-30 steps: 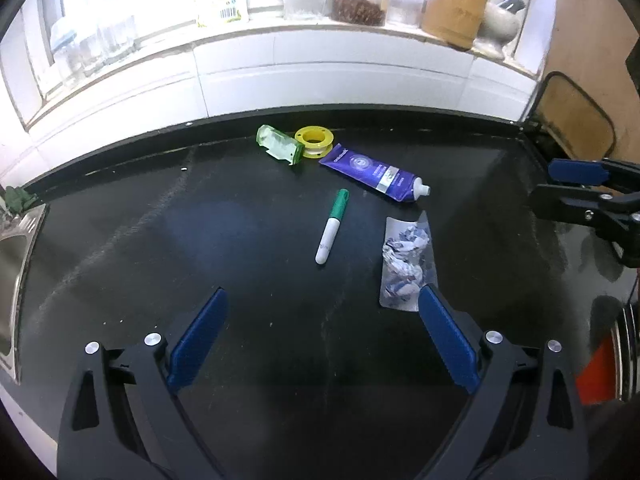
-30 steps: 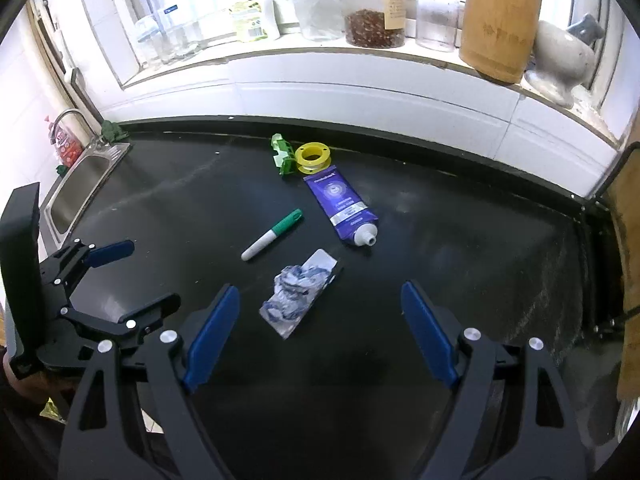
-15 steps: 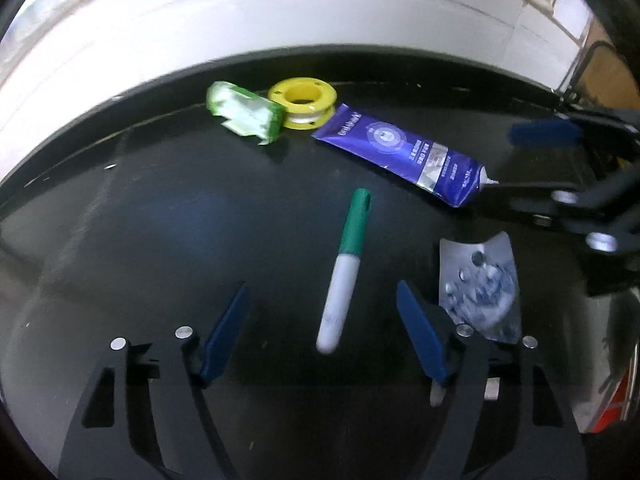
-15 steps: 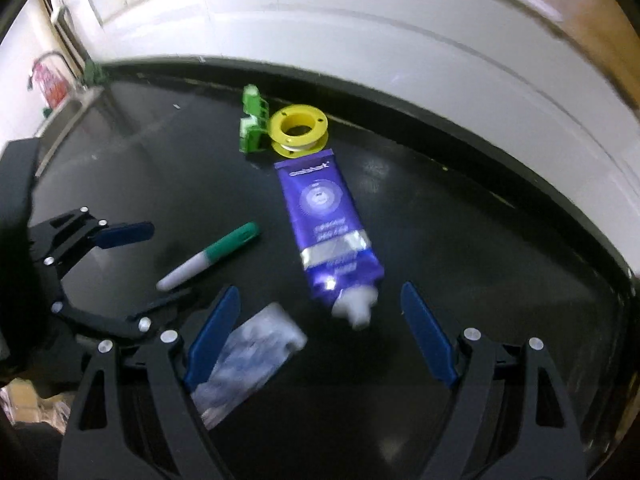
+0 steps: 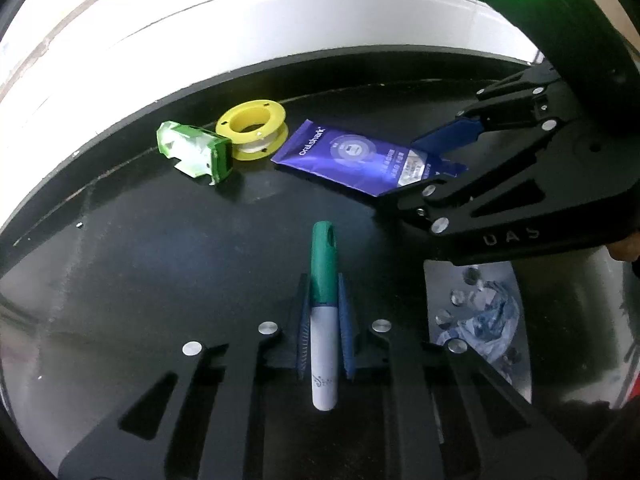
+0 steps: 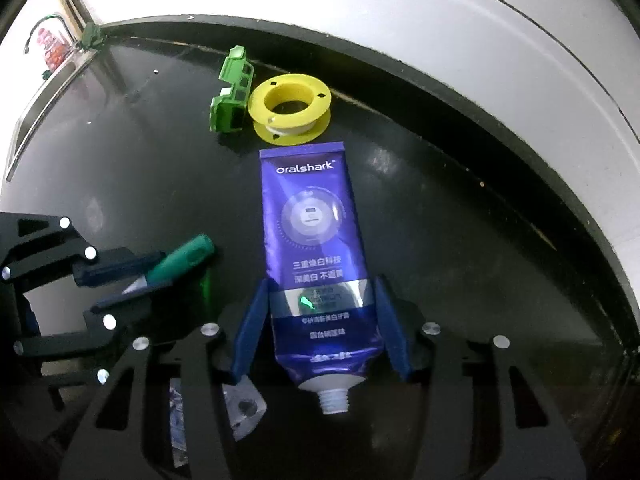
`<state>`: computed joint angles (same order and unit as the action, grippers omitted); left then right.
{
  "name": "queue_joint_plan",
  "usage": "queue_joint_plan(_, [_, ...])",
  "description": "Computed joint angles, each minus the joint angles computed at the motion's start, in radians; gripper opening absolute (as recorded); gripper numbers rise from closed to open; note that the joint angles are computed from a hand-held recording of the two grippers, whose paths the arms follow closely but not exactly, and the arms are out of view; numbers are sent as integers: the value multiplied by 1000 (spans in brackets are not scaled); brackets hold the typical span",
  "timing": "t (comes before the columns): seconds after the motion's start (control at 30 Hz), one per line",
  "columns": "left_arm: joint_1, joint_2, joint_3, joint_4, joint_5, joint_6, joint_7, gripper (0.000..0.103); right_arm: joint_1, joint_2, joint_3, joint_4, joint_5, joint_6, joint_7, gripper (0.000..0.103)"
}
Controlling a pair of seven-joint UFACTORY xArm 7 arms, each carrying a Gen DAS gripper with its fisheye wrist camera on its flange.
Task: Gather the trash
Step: 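Grasp the green marker with left tool while right tool grasps the purple toothpaste tube, then carry marker and toothpaste tube to the bin and open both tools over it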
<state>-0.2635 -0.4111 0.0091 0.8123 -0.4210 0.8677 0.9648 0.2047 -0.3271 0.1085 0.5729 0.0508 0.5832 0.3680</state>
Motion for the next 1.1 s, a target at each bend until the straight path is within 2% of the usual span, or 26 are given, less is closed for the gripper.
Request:
queue_joint_plan(0.1, [5, -13, -2, 4, 12, 19, -12, 13, 2, -42, 2, -24, 14, -15, 24, 52])
queue_joint_plan(0.27, [16, -30, 6, 50, 22, 55, -42, 13, -16, -196, 36, -61, -23, 57, 126, 52])
queue_joint_plan(0.5, [64, -83, 5, 111, 92, 159, -153, 13, -7, -499, 96, -104, -50, 250, 282, 52])
queue_joint_plan(0.6, [80, -108, 31, 123, 88, 224, -191, 13, 23, -603, 123, -116, -43, 344, 335, 52])
queue_joint_plan(0.67, [91, -138, 56, 113, 88, 256, -178, 13, 46, -660, 137, -129, -34, 398, 360, 52])
queue_joint_plan(0.77, [104, -184, 69, 88, 100, 284, -158, 13, 87, -711, 186, -144, -3, 447, 434, 52])
queue_joint_plan(0.97, [122, -244, 90, 65, 111, 331, -141, 13, 159, -796, 231, -165, 21, 527, 538, 52])
queue_joint_plan(1.1, [138, -255, 106, 74, 115, 340, -136, 13, 161, -770, 233, -144, -1, 508, 556, 52])
